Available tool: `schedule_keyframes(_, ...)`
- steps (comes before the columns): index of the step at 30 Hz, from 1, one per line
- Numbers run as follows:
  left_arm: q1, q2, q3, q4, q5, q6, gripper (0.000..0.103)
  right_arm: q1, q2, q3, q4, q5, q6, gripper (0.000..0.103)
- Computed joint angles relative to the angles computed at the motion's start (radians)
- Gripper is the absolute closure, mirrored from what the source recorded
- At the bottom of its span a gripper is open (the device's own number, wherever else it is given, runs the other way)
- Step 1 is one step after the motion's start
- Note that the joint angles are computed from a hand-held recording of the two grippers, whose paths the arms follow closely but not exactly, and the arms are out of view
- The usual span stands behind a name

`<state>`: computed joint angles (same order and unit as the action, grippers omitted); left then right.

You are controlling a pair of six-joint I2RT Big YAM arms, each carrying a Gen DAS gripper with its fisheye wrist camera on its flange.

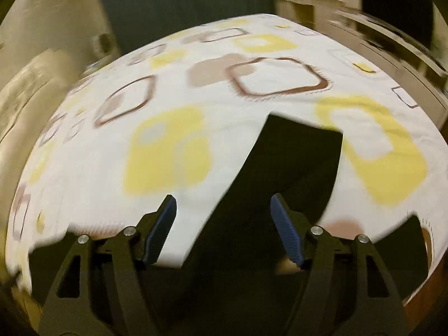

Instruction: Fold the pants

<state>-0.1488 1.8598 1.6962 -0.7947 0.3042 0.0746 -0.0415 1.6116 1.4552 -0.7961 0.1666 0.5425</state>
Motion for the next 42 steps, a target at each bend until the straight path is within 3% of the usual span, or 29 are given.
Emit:
schedule_keyframes(6, -0.056, 0.093, 0.070, -0.020, -0.040, -0.052, 0.054, -0.060, 0.304, 0.342, -0.202, 0.105, 0.056, 0.033)
schedule_keyframes(8, -0.065, 0.111, 0.079, -0.017, -0.054, -0.062, 0.053, -0.070, 0.360, 0.398, -0.238, 0.109, 0.069, 0.033)
schedule_keyframes(11, -0.076, 0.115, 0.070, 0.005, -0.071, -0.073, 0.043, -0.088, 0.423, 0.456, -0.267, 0.105, 0.097, 0.033)
schedule_keyframes(15, -0.087, 0.111, 0.065, 0.018, -0.092, -0.072, 0.042, -0.100, 0.460, 0.474, -0.291, 0.088, 0.118, 0.034)
schedule_keyframes(16, -0.089, 0.112, 0.067, 0.016, -0.094, -0.078, 0.041, -0.103, 0.450, 0.455, -0.277, 0.087, 0.123, 0.036)
schedule_keyframes(18, -0.090, 0.112, 0.067, 0.016, -0.090, -0.092, 0.040, -0.105, 0.444, 0.446, -0.287, 0.107, 0.125, 0.060)
schedule_keyframes(19, -0.089, 0.111, 0.066, 0.016, -0.088, -0.097, 0.039, -0.108, 0.430, 0.428, -0.281, 0.100, 0.111, 0.064)
schedule_keyframes(22, -0.088, 0.109, 0.063, 0.017, -0.084, -0.106, 0.039, -0.130, 0.341, 0.313, -0.191, 0.033, 0.119, 0.096)
schedule_keyframes(26, -0.091, 0.103, 0.057, 0.016, -0.091, -0.108, 0.039, -0.150, 0.190, 0.152, -0.051, -0.018, 0.107, 0.097)
schedule_keyframes(27, -0.090, 0.101, 0.055, 0.018, -0.091, -0.110, 0.039, -0.158, 0.117, 0.076, 0.013, -0.036, 0.105, 0.097)
schedule_keyframes(33, -0.091, 0.095, 0.051, 0.006, -0.096, -0.137, 0.037, -0.218, -0.211, -0.231, 0.205, -0.117, 0.088, 0.097)
schedule_keyframes(38, -0.100, 0.078, 0.031, 0.011, -0.112, -0.139, 0.034, -0.338, -0.501, -0.511, 0.341, -0.232, 0.116, 0.097)
schedule_keyframes(42, -0.111, 0.066, 0.015, 0.016, -0.134, -0.115, 0.034, -0.458, -0.644, -0.703, 0.421, -0.352, 0.173, 0.097)
